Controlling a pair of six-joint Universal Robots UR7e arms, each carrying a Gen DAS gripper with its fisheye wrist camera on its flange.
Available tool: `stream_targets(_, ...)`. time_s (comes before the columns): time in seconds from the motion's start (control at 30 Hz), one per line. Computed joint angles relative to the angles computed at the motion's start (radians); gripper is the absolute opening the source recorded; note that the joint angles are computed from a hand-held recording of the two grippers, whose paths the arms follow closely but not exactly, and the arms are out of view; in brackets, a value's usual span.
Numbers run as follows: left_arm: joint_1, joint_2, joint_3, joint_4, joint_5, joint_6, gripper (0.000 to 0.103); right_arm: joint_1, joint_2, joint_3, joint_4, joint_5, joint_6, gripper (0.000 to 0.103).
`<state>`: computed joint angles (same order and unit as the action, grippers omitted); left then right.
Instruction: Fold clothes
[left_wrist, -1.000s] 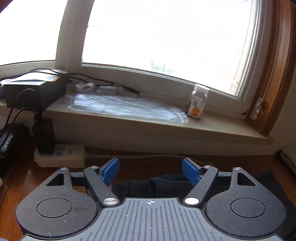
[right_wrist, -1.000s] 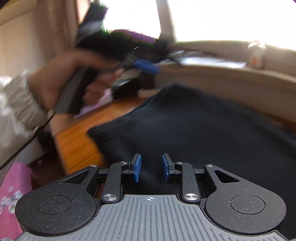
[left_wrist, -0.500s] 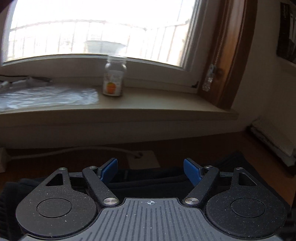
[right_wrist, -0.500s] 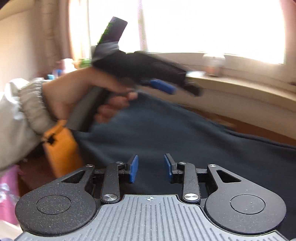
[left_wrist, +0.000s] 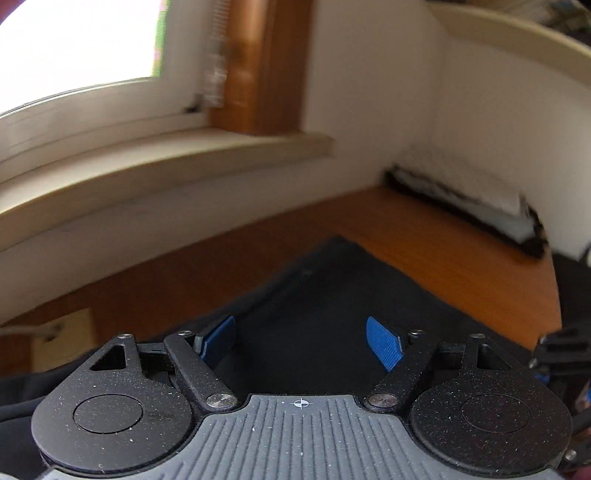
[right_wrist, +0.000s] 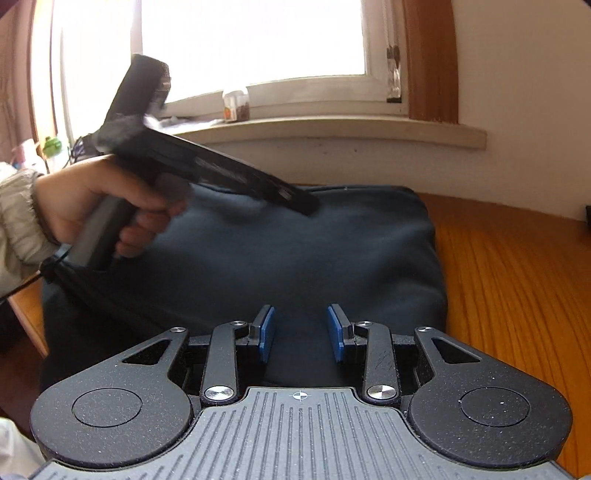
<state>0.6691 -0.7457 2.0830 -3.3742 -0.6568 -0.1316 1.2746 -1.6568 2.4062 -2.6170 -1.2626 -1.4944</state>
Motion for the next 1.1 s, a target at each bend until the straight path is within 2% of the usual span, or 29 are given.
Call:
stream_targets(0.1, 0.014, 0.041, -0.041, 0.036, -0.005, 0.041, 0.081, -0.031, -0.013, 0.005, 0.005, 0.023, -0.088, 0.032)
stream_targets(0.2, 0.016, 0.077, -0.077, 0.068, 0.023, 0.071, 0.085, -0.049, -0.012, -0.02, 0.05, 0.033, -0.121, 0.032)
stream_targets(0.37, 0.032, 0.12, -0.141, 0.077, 0.03, 0.08, 0.085, -0.042, 0.044, -0.081, 0.05, 0.026, -0.111, 0.032)
stream_targets(0.5, 0.057, 0.173, -0.245, 0.1, 0.033, 0.1, 0.086, -0.028, 0.104, -0.15, 0.021, 0.009, -0.09, 0.032)
stream_targets(0.67, 0.088, 0.257, -0.399, 0.134, 0.027, 0.143, 0.086, -0.02, 0.179, -0.262, 0.015, -0.009, -0.011, 0.032)
stream_targets(0.7, 0.089, 0.26, -0.408, 0.135, 0.019, 0.15, 0.086, -0.025, 0.182, -0.275, 0.019, -0.004, 0.008, 0.032)
stream_targets(0.77, 0.093, 0.265, -0.428, 0.137, 0.002, 0.165, 0.086, -0.046, 0.17, -0.268, -0.014, 0.029, 0.019, 0.023)
stream_targets(0.83, 0.097, 0.271, -0.448, 0.134, -0.022, 0.183, 0.086, -0.069, 0.161, -0.266, -0.021, 0.053, 0.027, 0.021)
stream_targets(0.9, 0.11, 0.28, -0.472, 0.087, -0.117, 0.244, 0.086, -0.093, 0.153, -0.266, -0.014, 0.074, 0.033, 0.021)
stream_targets(0.97, 0.122, 0.308, -0.54, 0.151, -0.149, 0.268, 0.086, -0.114, 0.146, -0.263, -0.016, 0.091, 0.034, 0.021)
stream_targets(1.03, 0.128, 0.346, -0.614, 0.222, -0.155, 0.272, 0.085, -0.124, 0.142, -0.24, -0.052, 0.098, 0.013, 0.021)
stream_targets(1.1, 0.131, 0.381, -0.663, 0.239, -0.139, 0.314, 0.085, -0.13, 0.133, -0.218, -0.081, 0.104, -0.002, 0.021)
